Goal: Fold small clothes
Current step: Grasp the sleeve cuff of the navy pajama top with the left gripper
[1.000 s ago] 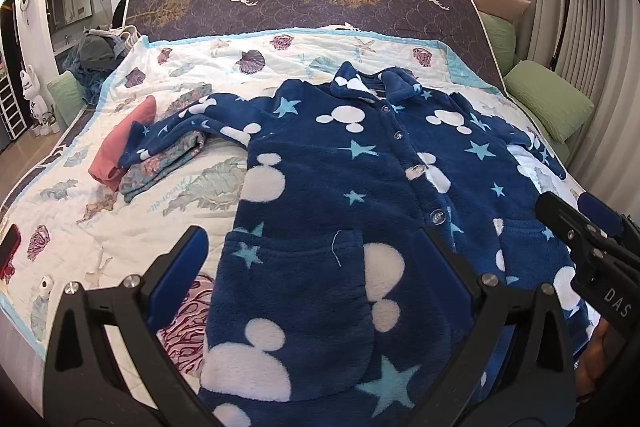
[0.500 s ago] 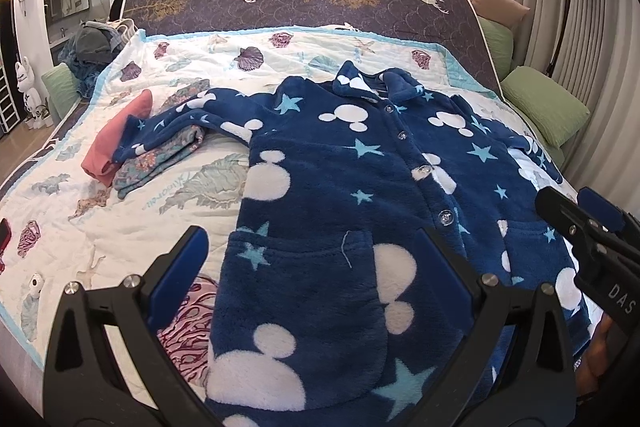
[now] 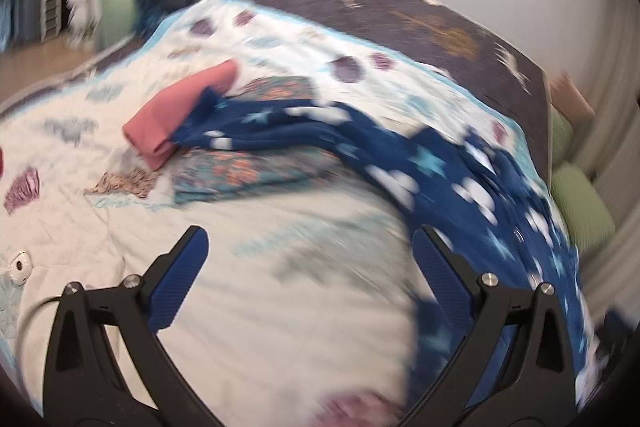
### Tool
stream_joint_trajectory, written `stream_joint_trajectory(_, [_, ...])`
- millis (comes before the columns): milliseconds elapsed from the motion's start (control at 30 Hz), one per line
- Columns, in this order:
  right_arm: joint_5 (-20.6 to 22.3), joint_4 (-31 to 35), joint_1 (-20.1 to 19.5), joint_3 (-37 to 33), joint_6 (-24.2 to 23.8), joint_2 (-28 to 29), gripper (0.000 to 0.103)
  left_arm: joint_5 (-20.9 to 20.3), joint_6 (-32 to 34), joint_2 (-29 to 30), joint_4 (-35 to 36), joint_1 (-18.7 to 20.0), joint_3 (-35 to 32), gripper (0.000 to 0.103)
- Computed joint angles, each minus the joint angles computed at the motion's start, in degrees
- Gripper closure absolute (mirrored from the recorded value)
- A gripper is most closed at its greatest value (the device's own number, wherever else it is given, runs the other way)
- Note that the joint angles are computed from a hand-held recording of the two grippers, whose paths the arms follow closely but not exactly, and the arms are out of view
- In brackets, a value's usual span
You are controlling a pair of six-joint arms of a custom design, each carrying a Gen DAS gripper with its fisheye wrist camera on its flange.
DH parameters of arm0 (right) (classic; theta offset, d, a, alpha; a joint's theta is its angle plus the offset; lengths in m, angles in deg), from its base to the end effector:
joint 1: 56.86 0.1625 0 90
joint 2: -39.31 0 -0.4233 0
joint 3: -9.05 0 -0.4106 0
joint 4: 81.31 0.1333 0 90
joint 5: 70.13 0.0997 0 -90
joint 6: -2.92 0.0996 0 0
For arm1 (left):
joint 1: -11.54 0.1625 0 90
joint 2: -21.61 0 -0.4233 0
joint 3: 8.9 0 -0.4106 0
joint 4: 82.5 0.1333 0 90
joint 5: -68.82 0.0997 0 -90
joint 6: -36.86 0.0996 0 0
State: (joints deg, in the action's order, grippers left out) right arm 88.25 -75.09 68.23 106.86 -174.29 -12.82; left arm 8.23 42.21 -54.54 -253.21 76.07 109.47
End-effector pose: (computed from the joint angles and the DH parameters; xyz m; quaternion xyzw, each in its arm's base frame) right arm 0.3155 -0.3783 0.1125 0.0413 -0.8020 0.4278 0.4148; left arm -0.0666 -0.5636 0.2917 0.1620 0.9026 -0.3558 0.1803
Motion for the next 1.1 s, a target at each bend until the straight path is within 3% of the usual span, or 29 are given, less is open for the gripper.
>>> stream_joint_trajectory(167, [-0.3,1.3,-2.0,-1.7,-0.6,1.4,0.018,-11.0,-11.6,9.1,11.7,9.0,-17.4,0.015])
stream_joint_trajectory(267, [-0.4,2.7,-3.5,-2.4,1.0,1.4,0.018,-18.4,-19.4,15.4,20.9,13.0,-27.7,0.029])
stream_joint_trajectory(367, [-0.3,3.8,-4.9,-2.6,2.8,1.1,0.018,-24.4,-26.9,20.4,25.5,15.9,-34.2,0.036])
stream_joint_trajectory(633, [0.3,3.4,-6.9,-2.2,2.2,0.2,0.018,-24.9,-33.5,27.8,22.1,17.6,-41.3,0.038])
stream_joint_trajectory(667, [0.2,3.2,-7.2,-2.2,1.8,0.2,0.018,-24.9,-33.8,28.4,21.6,17.6,-42.1,0.054])
stream_joint_trajectory(700, [0.0,3.2,-7.4,-2.2,1.6,0.2,0.018,-25.3,-33.8,28.8,21.3,17.7,-42.5,0.085])
stream_joint_trajectory(733, [-0.1,3.3,-7.6,-2.2,1.5,0.2,0.018,-26.3,-33.6,29.0,21.5,17.8,-43.2,0.097])
stream_joint_trajectory(800, [-0.4,3.2,-7.8,-2.2,1.5,0.1,0.018,-26.9,-31.6,28.5,19.5,17.5,-43.1,0.095])
stream_joint_trajectory(867, [-0.7,2.7,-8.2,-1.8,1.2,-0.3,0.018,-25.0,-26.4,26.9,14.9,15.0,-40.7,0.095])
stream_joint_trajectory(1000, [-1.0,0.8,-9.1,-0.6,1.2,-1.8,0.018,-25.3,-13.3,23.3,11.3,6.4,-35.3,0.095])
stream_joint_trajectory(1100, [-2.2,0.8,-10.0,0.4,4.2,-3.3,0.018,-26.0,-1.8,21.4,9.4,-0.9,-29.5,0.095])
